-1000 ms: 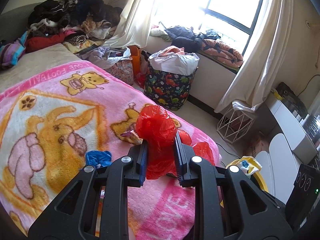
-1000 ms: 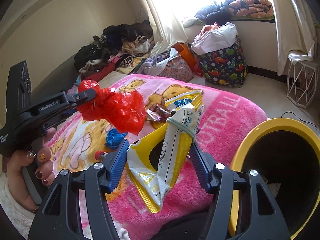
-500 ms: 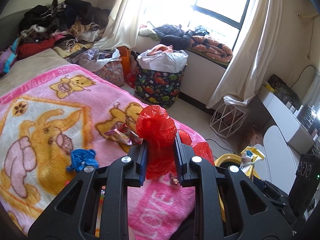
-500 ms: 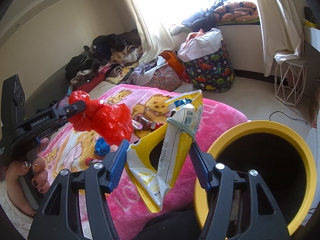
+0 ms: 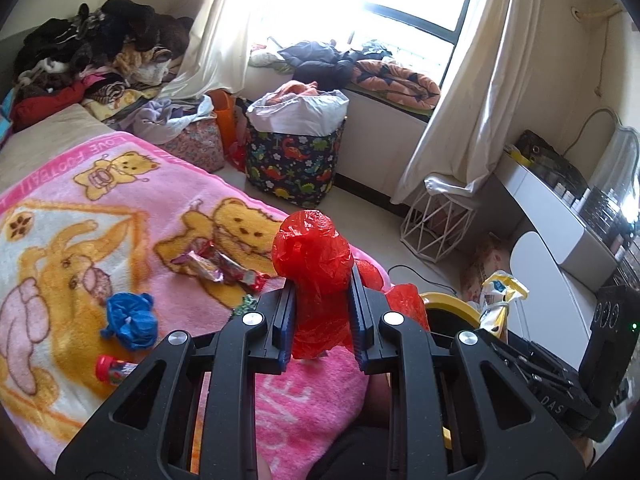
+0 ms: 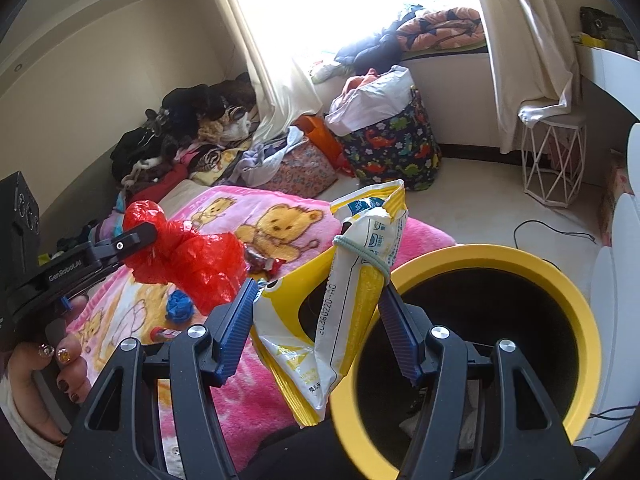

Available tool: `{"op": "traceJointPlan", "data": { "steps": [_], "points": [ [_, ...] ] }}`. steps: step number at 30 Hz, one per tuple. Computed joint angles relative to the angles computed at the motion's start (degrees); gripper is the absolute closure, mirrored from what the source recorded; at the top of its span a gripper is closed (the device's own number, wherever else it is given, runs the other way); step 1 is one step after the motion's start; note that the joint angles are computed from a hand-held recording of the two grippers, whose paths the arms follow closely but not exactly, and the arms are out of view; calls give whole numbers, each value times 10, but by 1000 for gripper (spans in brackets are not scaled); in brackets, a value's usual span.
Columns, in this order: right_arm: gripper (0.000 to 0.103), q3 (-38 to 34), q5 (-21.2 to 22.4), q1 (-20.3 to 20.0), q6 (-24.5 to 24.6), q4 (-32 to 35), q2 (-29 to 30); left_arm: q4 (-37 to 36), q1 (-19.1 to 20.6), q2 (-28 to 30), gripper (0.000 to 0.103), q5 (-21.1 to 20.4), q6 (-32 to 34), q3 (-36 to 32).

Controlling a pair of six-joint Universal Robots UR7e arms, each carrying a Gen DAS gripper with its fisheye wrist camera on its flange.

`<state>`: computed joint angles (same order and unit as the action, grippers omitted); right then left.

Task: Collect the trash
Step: 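Carry the red bag in the left tool while the right tool carries the yellow wrapper over the bin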

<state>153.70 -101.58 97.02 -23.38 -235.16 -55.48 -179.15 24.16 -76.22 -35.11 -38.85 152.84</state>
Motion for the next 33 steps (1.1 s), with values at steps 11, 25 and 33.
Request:
{"op": "traceJointPlan", "data": {
  "steps": [11,25,33],
  "points": [
    [44,25,2,-40,-8,-28,-29,-26,-4,40,86,-22,16,-11],
    [43,44,9,-88,-10,-42,-57,-43,-11,100,86,-48,29,-28],
    [43,48,12,-114,-13,-34,-71,-55,-10,142,86,-68,45,-41]
  ]
}}
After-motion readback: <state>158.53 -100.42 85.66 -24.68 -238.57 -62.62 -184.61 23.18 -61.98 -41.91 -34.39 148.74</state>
